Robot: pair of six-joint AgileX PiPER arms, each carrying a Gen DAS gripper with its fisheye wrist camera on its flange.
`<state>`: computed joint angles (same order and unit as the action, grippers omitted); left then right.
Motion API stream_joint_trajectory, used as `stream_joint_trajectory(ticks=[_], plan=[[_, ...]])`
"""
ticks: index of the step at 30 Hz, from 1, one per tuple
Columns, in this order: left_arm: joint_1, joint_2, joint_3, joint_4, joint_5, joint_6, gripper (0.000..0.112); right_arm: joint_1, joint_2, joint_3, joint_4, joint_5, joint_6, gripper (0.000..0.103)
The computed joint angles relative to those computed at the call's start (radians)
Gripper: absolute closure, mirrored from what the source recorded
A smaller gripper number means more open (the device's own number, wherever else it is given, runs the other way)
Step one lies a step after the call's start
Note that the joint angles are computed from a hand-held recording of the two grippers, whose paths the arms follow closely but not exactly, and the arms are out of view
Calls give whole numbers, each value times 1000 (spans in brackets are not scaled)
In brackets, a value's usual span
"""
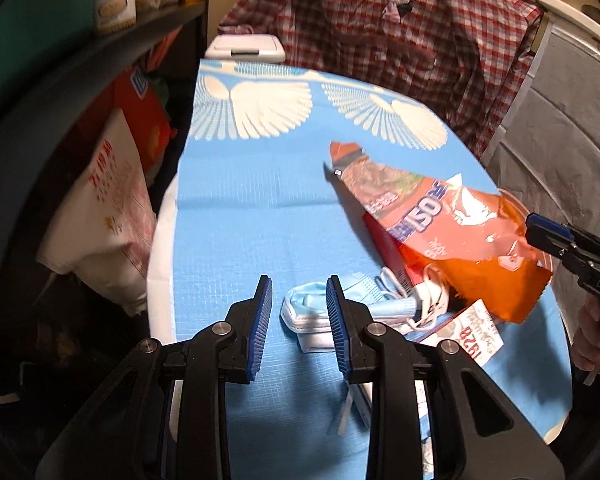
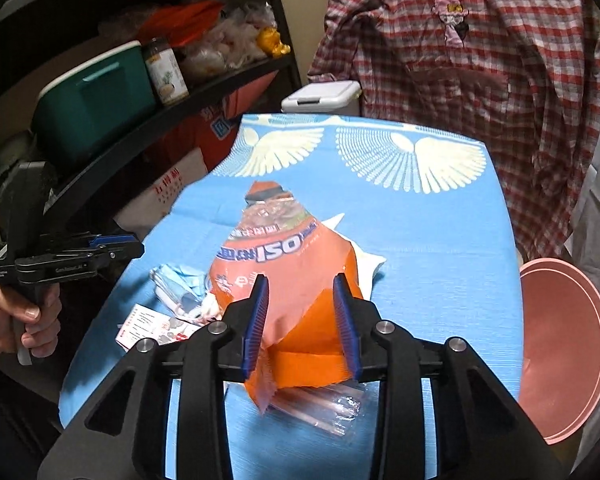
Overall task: Collect trash
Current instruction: 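Grasp the orange ISO snack bag with the right gripper, then lift the orange bag with the right gripper while the left grasps the blue mask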
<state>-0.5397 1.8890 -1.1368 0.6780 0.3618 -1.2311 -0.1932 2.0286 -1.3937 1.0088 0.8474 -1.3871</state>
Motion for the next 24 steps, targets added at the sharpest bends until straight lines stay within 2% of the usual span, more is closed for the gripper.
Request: stream_joint_trajectory(ticks=[3,6,11,20,24], plan=[[18,26,-9,-94,-31,91,84,0,32,-40,-30,7,49,68],[26,54,-34,-169,-28,170,84,4,53,-67,-54,12,83,68],[56,93,-59,-429,-50,413,83,17,74,-85,-103,-3,118,68],[58,100,-64,-534,-33,525,80,13,72,-85,-123,-10,134,73],[58,103,-64,-575,-25,568,76,15,62,-72,-129,-21,131,82]])
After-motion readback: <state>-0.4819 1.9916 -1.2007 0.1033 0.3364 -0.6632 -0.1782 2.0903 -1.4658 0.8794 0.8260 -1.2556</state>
